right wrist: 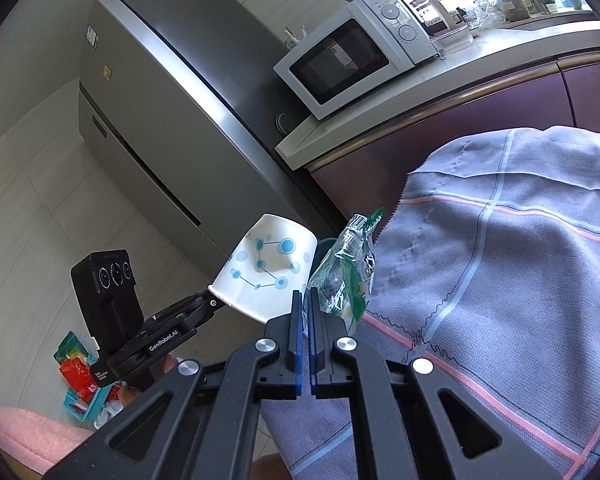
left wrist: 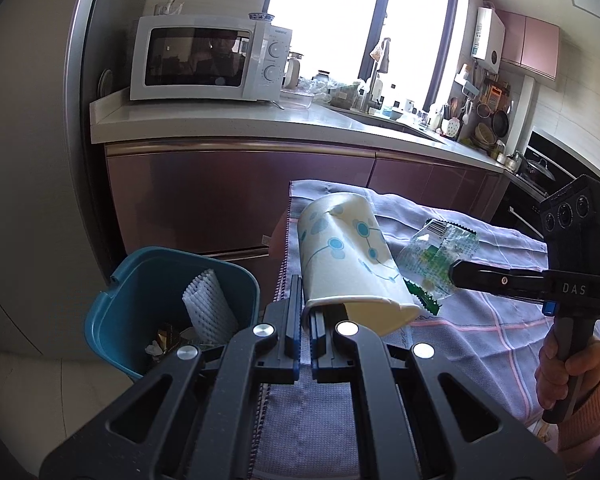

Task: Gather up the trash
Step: 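Carry the cup and packet over the teal bin with both tools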

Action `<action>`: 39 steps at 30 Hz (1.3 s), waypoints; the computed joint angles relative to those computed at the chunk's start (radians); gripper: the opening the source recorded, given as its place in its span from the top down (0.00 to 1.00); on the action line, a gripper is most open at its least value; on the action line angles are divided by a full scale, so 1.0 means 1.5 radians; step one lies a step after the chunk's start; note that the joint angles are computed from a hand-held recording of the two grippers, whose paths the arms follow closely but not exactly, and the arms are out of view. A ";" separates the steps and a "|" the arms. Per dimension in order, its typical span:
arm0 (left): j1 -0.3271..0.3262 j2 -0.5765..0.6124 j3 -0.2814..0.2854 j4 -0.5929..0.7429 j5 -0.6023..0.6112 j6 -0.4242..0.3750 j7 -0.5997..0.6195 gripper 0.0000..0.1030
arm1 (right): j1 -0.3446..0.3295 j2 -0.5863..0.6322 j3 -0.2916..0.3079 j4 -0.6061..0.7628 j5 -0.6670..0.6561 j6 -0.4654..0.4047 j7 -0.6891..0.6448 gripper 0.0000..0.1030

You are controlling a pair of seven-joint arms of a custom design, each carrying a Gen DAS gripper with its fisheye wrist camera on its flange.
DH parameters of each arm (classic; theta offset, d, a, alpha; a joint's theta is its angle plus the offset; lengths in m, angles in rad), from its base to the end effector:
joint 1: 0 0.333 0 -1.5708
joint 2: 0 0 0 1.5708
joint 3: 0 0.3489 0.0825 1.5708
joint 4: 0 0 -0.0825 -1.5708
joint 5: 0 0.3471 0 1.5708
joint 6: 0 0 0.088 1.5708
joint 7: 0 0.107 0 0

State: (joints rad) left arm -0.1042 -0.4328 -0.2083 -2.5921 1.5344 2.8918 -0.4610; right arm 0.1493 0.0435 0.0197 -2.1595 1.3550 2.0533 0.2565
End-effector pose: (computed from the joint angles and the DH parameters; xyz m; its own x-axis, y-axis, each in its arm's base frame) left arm 0.3332 -0.1761 0.4837 0.1791 -0.9644 0.1946 -0.4998 -0.2596 -0.8264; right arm 0.5062 0.1397 0.4548 0.6758 -0.3840 -0.6291 -0.7284 -0.2172 -0.6499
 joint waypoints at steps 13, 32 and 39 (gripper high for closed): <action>0.020 -0.026 0.011 -0.034 -0.020 -0.003 0.007 0.97 | 0.017 0.012 0.013 0.019 -0.012 -0.001 0.012 0.98; 0.037 -0.055 0.008 -0.067 -0.058 -0.021 0.027 0.97 | 0.038 0.030 0.027 0.046 -0.034 0.002 0.032 0.98; 0.046 -0.061 0.013 -0.079 -0.067 -0.021 0.033 0.97 | 0.047 0.038 0.034 0.057 -0.042 0.008 0.039 0.98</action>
State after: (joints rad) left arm -0.0359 -0.5237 -0.1887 -2.7112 1.4343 2.8598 -0.4114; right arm 0.2199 0.1008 0.0709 -2.0738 1.2914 2.0646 0.3149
